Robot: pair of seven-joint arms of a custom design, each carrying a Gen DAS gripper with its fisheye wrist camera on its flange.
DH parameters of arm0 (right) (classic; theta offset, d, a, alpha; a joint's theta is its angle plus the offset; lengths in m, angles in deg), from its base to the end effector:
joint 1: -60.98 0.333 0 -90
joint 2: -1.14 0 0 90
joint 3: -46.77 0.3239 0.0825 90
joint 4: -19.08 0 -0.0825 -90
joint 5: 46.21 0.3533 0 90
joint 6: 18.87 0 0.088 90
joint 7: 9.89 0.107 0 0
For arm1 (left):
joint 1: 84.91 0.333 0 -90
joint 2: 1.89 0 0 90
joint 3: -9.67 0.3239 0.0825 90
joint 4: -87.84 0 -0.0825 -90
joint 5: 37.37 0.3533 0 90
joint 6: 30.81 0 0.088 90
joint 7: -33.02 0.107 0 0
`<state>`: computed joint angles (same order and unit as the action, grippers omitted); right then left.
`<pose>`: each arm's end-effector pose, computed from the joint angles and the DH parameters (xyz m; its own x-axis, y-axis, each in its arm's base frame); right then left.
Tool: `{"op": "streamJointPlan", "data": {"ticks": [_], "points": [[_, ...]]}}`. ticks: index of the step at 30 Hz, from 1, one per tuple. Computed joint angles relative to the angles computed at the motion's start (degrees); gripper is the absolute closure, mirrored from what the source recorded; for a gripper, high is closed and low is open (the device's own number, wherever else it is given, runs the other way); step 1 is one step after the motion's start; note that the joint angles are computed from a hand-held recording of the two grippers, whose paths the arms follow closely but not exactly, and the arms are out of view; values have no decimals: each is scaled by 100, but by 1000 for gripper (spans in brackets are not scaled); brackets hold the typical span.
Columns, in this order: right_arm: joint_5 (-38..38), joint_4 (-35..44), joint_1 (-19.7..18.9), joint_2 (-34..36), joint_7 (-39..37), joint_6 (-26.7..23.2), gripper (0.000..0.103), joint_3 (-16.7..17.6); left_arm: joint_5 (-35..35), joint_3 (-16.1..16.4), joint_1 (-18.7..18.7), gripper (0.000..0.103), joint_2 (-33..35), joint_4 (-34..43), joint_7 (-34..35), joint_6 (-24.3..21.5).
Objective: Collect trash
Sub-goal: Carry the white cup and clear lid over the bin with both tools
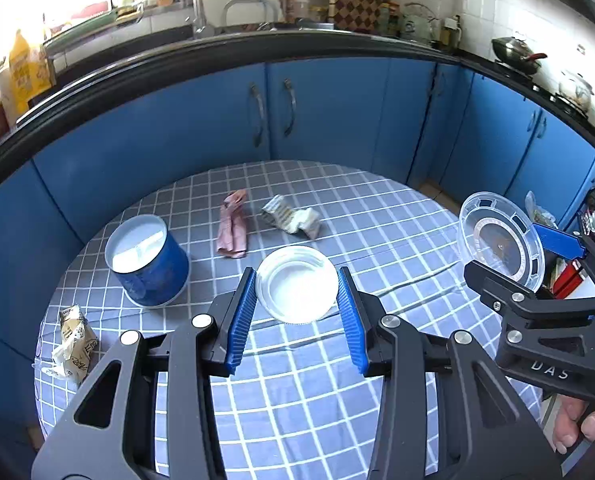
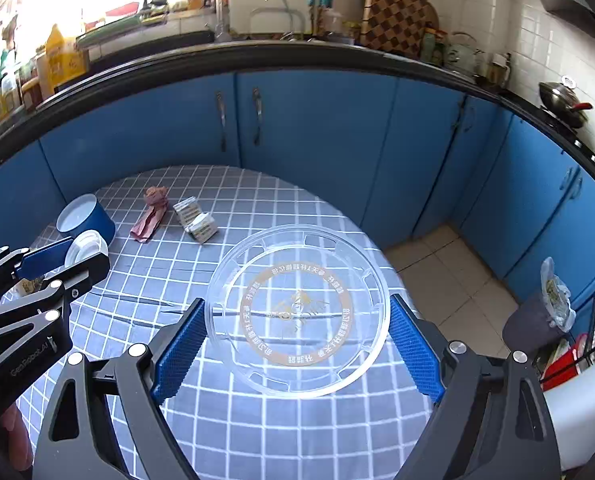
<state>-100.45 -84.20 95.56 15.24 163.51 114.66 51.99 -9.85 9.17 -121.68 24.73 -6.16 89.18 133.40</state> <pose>0.4942 0.3878 0.4661 -0.2033 -0.9781 0.0444 -0.6978 0.1129 -0.7074 0.5416 -0.4430 0.4545 -0.4543 -0.8908 0.0054 -0.6238 0.3138 -0.7158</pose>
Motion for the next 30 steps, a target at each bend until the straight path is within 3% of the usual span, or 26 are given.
{"op": "streamJointPlan", "data": {"ticks": [8, 30], "points": [[-182, -696, -44, -652, 428, -247, 17, 152, 158, -71, -263, 62, -11, 138, -53, -49], [-6, -2944, -660, -2842, 1472, -962, 17, 939, 879, -158, -1082, 62, 286, 902, -282, -368]]}}
